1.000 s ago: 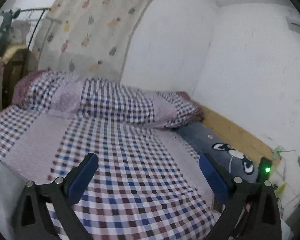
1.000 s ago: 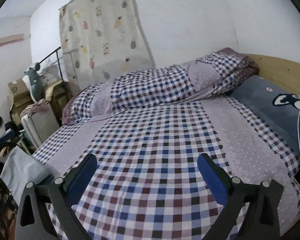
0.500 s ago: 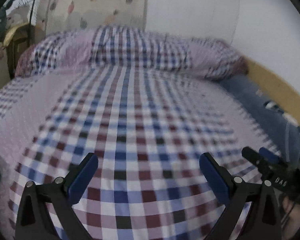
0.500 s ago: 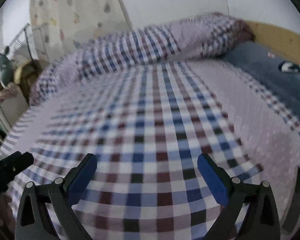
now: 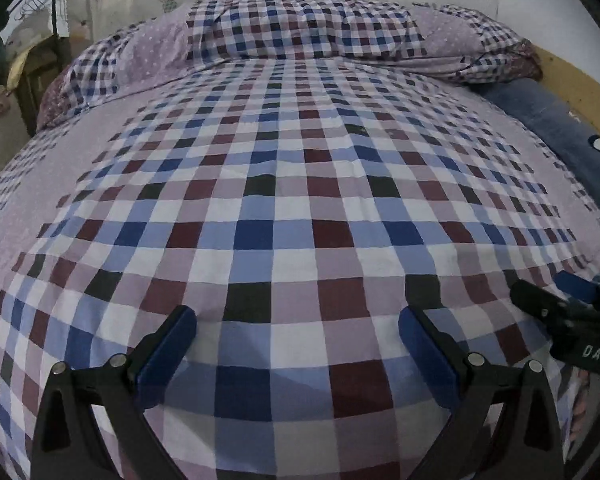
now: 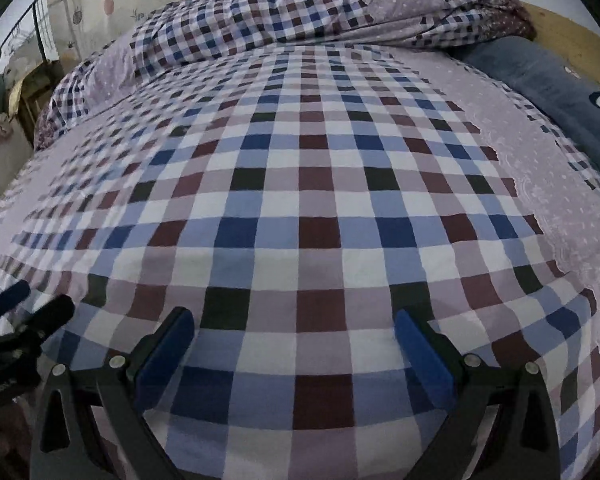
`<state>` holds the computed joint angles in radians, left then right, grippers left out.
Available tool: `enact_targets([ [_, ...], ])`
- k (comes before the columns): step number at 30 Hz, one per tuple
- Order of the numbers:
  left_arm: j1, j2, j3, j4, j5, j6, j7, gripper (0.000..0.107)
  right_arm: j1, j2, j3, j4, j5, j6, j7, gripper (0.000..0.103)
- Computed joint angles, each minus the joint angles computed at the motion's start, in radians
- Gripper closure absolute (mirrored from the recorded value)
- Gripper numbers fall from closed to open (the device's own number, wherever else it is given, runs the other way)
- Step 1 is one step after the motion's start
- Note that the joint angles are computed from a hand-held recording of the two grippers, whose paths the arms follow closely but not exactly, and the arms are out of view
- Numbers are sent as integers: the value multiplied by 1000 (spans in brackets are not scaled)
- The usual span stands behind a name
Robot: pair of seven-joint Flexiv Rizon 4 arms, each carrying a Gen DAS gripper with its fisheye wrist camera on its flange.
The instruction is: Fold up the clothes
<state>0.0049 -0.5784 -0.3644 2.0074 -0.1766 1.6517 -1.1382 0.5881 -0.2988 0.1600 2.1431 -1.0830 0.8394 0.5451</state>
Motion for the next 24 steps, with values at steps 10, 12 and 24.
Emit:
enact_targets([
  [10,-103,-15,114,-37,17,15,-32,4,43,-33,6,-42,35,-95,0,0],
  [12,-101,-15,115,-35,22,15,-30,4,47,-34,5,-42,34,-99,4,0],
  [24,-62,-7,80,-28,16,-7,-14,4,51,-39,5,-54,41,-112,-11,0],
])
